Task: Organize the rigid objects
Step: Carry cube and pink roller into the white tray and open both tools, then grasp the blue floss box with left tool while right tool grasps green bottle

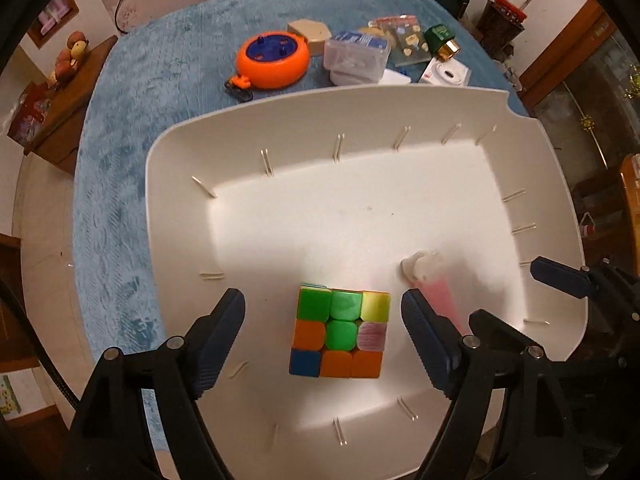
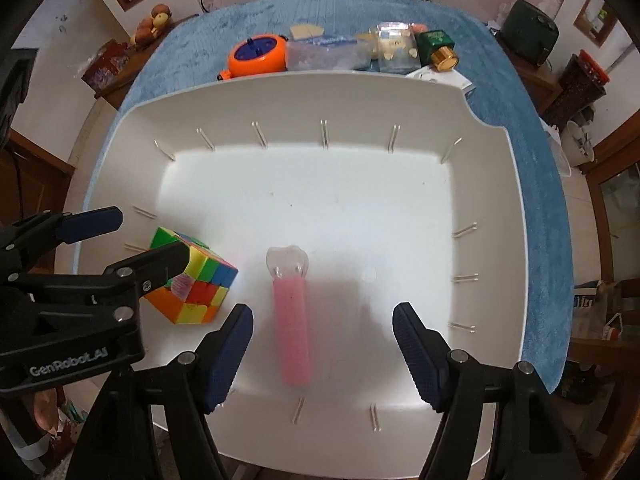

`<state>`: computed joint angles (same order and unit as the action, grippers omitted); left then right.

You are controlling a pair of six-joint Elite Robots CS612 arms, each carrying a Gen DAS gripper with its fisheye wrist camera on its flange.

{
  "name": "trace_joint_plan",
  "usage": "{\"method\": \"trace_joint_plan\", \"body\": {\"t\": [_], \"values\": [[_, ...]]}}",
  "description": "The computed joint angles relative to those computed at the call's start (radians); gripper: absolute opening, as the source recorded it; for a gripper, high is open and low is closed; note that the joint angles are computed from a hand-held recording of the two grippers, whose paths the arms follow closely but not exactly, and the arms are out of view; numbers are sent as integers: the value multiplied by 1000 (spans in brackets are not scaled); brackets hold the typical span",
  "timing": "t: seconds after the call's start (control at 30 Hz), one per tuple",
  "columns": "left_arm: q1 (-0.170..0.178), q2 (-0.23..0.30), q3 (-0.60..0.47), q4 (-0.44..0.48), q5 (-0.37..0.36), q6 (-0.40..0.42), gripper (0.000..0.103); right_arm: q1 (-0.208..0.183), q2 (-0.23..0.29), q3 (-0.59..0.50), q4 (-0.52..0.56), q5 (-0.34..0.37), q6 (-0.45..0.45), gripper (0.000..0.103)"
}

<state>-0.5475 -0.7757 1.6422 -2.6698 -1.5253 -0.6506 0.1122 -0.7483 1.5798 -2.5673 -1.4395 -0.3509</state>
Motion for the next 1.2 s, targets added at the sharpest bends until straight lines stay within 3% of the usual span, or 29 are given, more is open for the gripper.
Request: {"method": "trace_joint_plan", "body": {"t": [0.3,0.53,0.83,1.2], "values": [[-2,-36,12,-56,99,28,83,-19,-19,-8,1,72,9,73],[1,-52,3,-97,135,20,83,-44,-39,-23,2,131,35,73],[4,-59,-31,-75,158,6,83,-76,-57,-37,2,200,44,73],[15,-35,-97,-22,172,-14,83,-92,-32,-90,6,212,21,73]]}}
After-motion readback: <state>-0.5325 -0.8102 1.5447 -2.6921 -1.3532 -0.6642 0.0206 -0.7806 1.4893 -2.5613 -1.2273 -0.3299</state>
